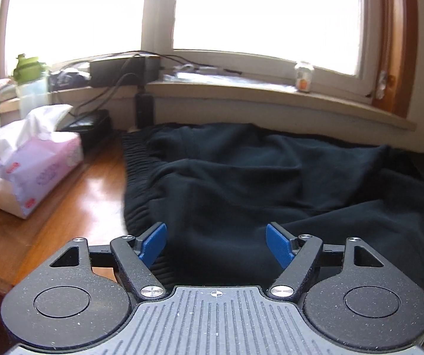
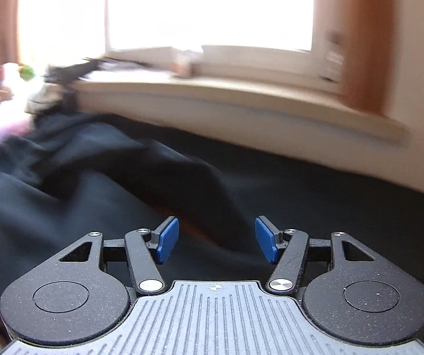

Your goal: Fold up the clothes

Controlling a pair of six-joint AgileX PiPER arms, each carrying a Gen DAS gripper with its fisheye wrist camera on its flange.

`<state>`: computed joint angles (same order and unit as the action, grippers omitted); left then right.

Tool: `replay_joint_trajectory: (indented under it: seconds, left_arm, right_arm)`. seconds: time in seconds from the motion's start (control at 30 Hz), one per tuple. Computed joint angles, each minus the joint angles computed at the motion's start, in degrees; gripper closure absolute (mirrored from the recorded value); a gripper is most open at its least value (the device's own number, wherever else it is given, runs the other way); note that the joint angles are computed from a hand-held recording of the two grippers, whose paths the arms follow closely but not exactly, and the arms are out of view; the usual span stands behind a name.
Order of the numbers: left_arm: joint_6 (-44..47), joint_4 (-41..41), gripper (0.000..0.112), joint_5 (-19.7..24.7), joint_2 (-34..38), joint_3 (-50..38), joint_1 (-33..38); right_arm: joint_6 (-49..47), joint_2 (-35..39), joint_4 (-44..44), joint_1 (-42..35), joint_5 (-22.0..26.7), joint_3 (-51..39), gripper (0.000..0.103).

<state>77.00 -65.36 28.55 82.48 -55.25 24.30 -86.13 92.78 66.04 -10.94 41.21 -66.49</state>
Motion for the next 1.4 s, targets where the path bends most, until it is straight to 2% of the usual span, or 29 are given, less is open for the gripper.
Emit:
replay_joint_trajectory:
  seconds: [0.13, 0.3, 0.33, 0.37, 0.43, 0.5, 0.53, 0.57, 0.6, 0.67, 0.73, 0.8, 0.83, 0.9, 0.97, 1.03, 1.1, 1.3, 1.4]
  left_arm:
    - [0.1, -0.5, 0.035, 3.1, 1.4, -0.1, 2.9]
    - [0.3, -3.0, 0.035, 8.8, 4.9, -2.0, 6.4]
    - [0.2, -3.1, 0.035, 9.0, 5.4, -2.4, 6.6]
    - [0.1, -3.0, 0.035, 8.9, 5.7, -2.6, 6.5]
    - [-0.1, -2.9, 0.035, 8.6, 6.2, -3.2, 6.2]
    - [-0.3, -2.7, 0.035, 7.5, 6.4, -3.4, 5.5]
    - [-0.4, -2.7, 0.035, 7.0, 6.4, -3.5, 5.2]
    - [-0.3, -3.0, 0.035, 6.3, 6.3, -3.4, 4.9]
    - [-0.4, -2.9, 0.035, 5.7, 6.2, -3.4, 4.6]
    - [-0.4, -2.9, 0.035, 4.6, 5.8, -3.1, 4.3]
    - [-0.1, -3.3, 0.035, 3.6, 5.2, -2.6, 4.1]
    - [-0.2, -3.6, 0.035, 5.1, 5.1, -2.7, 4.8]
    - [-0.9, -2.8, 0.035, 5.5, 4.9, -2.8, 4.8]
    - [-1.4, -1.0, 0.035, 5.5, 4.4, -2.6, 4.5]
    - [-2.1, 0.7, 0.035, 6.0, 3.6, -2.1, 4.7]
    - [-2.8, 1.8, 0.035, 7.6, 3.1, -1.9, 5.6]
    - [-3.8, 3.3, 0.035, 9.5, 2.6, -1.7, 6.3]
    - [-7.5, 10.7, 0.035, 7.6, -3.1, 2.1, 6.0]
    - [-9.8, 13.7, 0.035, 8.3, -7.4, 5.3, 6.8]
  right_arm:
    - [9.9, 4.3, -8.9, 10.2, 3.4, -9.0, 0.045]
    - [22.8, 14.5, -23.4, 22.1, 2.3, -21.8, 0.044]
    - [25.2, 16.7, -25.8, 23.3, 3.2, -24.9, 0.041]
    - [27.6, 18.8, -27.9, 24.1, 5.3, -28.3, 0.032]
    - [28.9, 21.4, -29.9, 25.3, 7.3, -31.7, 0.028]
    - [28.4, 22.1, -28.6, 25.4, 9.1, -32.8, 0.047]
    - [28.0, 22.0, -27.2, 25.1, 9.7, -32.8, 0.071]
    - [27.6, 21.6, -25.5, 24.5, 9.8, -32.3, 0.086]
    - [25.9, 20.2, -23.1, 23.9, 8.4, -30.5, 0.090]
    - [19.1, 15.9, -14.5, 22.5, 1.9, -23.9, 0.093]
    - [19.2, 11.9, -8.8, 21.0, -4.8, -20.3, 0.095]
    - [25.0, 10.5, -12.3, 21.5, -11.8, -19.7, 0.095]
    - [28.7, 11.9, -17.5, 22.0, -12.3, -21.0, 0.093]
    - [37.0, 15.5, -28.9, 22.8, -8.4, -25.1, 0.088]
    - [41.2, 15.7, -34.6, 23.7, -8.0, -25.5, 0.079]
    - [38.3, 13.1, -31.3, 23.8, -11.4, -21.9, 0.070]
    - [32.6, 9.8, -26.5, 23.7, -13.7, -18.0, 0.067]
    - [15.7, 1.1, -15.1, 24.7, -11.2, -6.1, 0.057]
    - [13.4, -1.3, -14.7, 28.7, -14.3, -1.0, 0.054]
